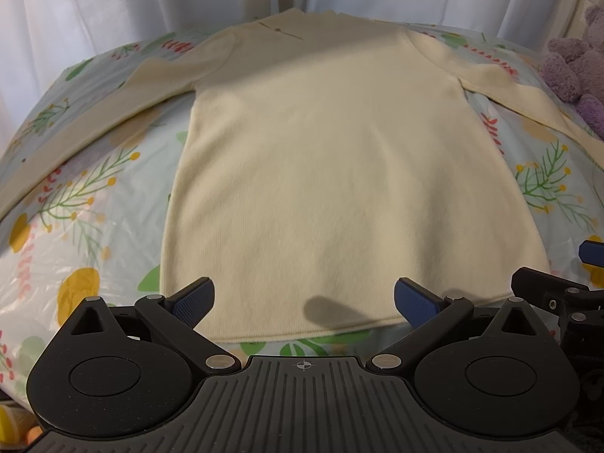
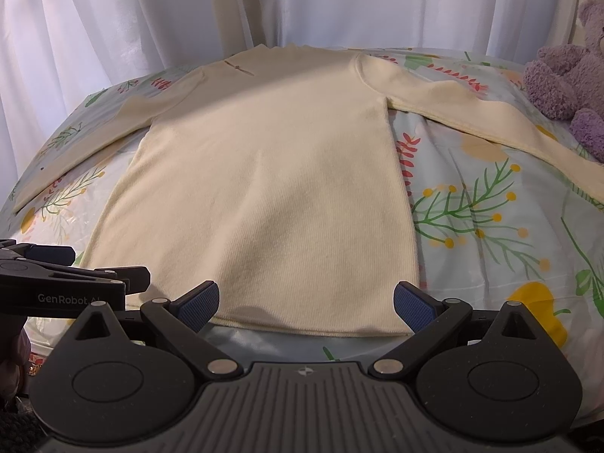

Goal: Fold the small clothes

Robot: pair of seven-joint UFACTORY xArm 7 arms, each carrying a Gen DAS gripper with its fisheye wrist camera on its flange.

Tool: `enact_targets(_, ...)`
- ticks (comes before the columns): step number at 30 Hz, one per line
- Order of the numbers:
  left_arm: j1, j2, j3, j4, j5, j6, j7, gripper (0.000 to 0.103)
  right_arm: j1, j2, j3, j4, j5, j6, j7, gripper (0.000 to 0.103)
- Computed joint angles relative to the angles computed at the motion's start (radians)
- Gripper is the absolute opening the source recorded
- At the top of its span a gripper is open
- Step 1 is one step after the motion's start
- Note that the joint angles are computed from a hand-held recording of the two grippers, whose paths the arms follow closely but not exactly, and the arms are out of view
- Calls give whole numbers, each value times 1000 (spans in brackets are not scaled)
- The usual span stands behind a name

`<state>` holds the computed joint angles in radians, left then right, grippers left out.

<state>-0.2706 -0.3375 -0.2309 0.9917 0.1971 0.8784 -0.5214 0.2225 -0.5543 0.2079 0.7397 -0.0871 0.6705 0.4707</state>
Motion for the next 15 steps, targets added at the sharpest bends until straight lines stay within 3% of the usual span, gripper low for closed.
enact_targets(15,0,6,3,6,-6,9,1,103,2,4,-2,6,1,5,1,99)
